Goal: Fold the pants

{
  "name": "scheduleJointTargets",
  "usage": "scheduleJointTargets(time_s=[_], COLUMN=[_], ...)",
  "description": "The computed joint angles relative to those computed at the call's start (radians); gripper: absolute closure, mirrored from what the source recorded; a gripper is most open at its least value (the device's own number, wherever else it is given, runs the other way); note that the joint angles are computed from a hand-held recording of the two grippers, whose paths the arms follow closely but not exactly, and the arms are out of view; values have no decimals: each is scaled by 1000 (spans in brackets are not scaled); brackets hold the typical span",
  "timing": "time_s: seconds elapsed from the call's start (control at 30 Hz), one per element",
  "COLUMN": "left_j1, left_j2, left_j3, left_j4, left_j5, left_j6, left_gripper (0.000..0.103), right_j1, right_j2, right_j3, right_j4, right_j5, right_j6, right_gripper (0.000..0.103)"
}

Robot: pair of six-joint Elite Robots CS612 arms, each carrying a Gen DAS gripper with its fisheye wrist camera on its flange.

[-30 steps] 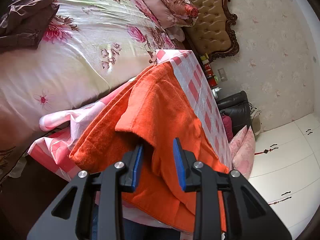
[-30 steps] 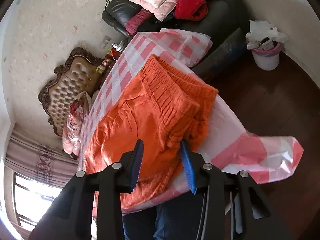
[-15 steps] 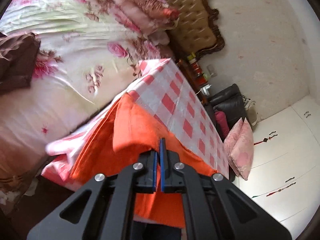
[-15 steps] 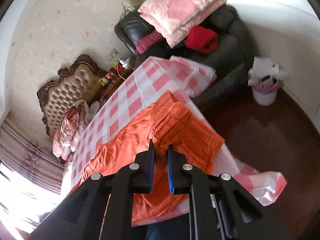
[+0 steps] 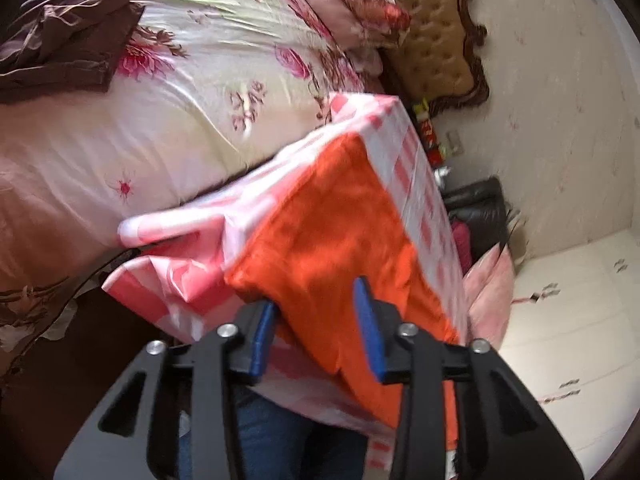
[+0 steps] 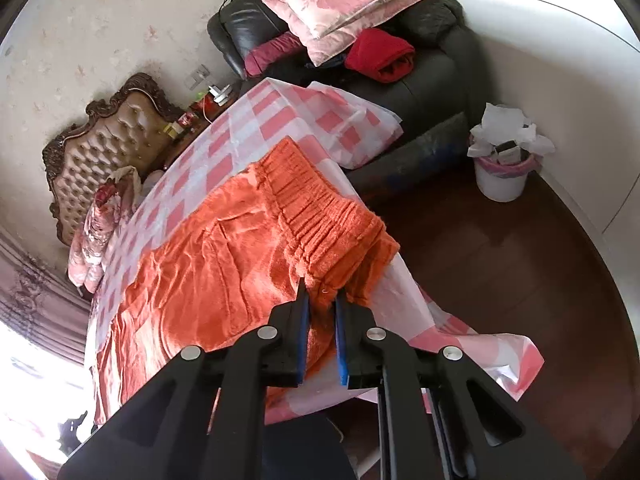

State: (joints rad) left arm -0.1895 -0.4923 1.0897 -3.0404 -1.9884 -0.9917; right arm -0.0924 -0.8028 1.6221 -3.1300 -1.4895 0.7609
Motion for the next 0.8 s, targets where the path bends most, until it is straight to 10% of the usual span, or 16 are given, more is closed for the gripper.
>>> scheduleJointTargets(time_s=[0.2,0.67,0.8], left_j1=[19,-1,-36], left_j2=[17,-16,-60], left_j3=[-24,-14,9], left_j4=[20,136,154], left_j5=[-31,70,291], left_j6=[-41,151,253], left_gripper=[95,95,48], right_j1=[2,6,26], right_j2=[2,11,10], right_j3=[-6,-14,-34], right_j4=[-1,17,70], right_j5=[-26,-87,-162], right_j6=[-5,-21,-102], right_gripper=[91,92,91])
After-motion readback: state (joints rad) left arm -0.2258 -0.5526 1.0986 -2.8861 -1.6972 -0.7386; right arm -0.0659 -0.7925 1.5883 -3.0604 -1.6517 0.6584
